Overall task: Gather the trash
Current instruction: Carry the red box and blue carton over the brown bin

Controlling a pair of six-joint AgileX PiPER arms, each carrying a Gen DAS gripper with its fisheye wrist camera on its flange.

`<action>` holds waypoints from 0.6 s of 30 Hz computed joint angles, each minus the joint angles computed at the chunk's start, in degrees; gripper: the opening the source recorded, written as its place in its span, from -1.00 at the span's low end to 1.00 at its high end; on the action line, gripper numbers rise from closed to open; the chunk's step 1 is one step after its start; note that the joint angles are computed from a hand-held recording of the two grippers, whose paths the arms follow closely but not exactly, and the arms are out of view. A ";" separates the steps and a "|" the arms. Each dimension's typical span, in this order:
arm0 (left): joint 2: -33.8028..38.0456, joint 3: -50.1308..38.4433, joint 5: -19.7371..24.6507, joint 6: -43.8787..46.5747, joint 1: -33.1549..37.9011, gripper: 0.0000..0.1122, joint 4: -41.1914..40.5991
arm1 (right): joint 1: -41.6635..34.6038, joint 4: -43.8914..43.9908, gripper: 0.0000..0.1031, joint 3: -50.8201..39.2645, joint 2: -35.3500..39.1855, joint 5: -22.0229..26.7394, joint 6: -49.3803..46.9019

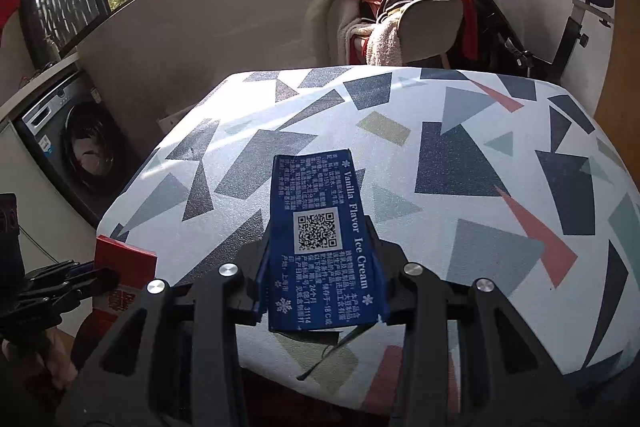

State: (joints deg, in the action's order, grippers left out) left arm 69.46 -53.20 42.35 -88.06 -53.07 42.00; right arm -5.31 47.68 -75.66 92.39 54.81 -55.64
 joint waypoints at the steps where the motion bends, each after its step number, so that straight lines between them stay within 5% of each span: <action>1: -0.18 0.26 0.63 -0.62 -1.11 -0.61 0.20 | -0.77 0.68 -0.20 1.84 -1.34 0.41 -1.18; 7: 0.09 1.31 4.31 -4.36 -7.80 -0.60 0.87 | -4.98 3.07 -0.20 9.48 -8.39 3.55 -7.34; 15: 2.52 2.22 2.41 -5.07 -10.82 -0.60 -1.67 | -10.15 4.94 -0.20 13.99 -12.52 7.58 -12.95; 17: 2.37 2.25 1.79 -5.38 -11.12 -0.44 -1.82 | -11.12 5.01 -0.20 14.71 -12.67 8.54 -13.60; 18: 2.07 2.18 2.11 -6.51 -11.54 -0.10 -0.95 | -11.50 5.04 -0.20 15.18 -12.86 8.83 -14.00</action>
State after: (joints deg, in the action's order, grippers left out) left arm 71.53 -51.02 44.46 -94.57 -64.61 41.05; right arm -16.81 52.72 -60.49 79.53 63.64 -69.64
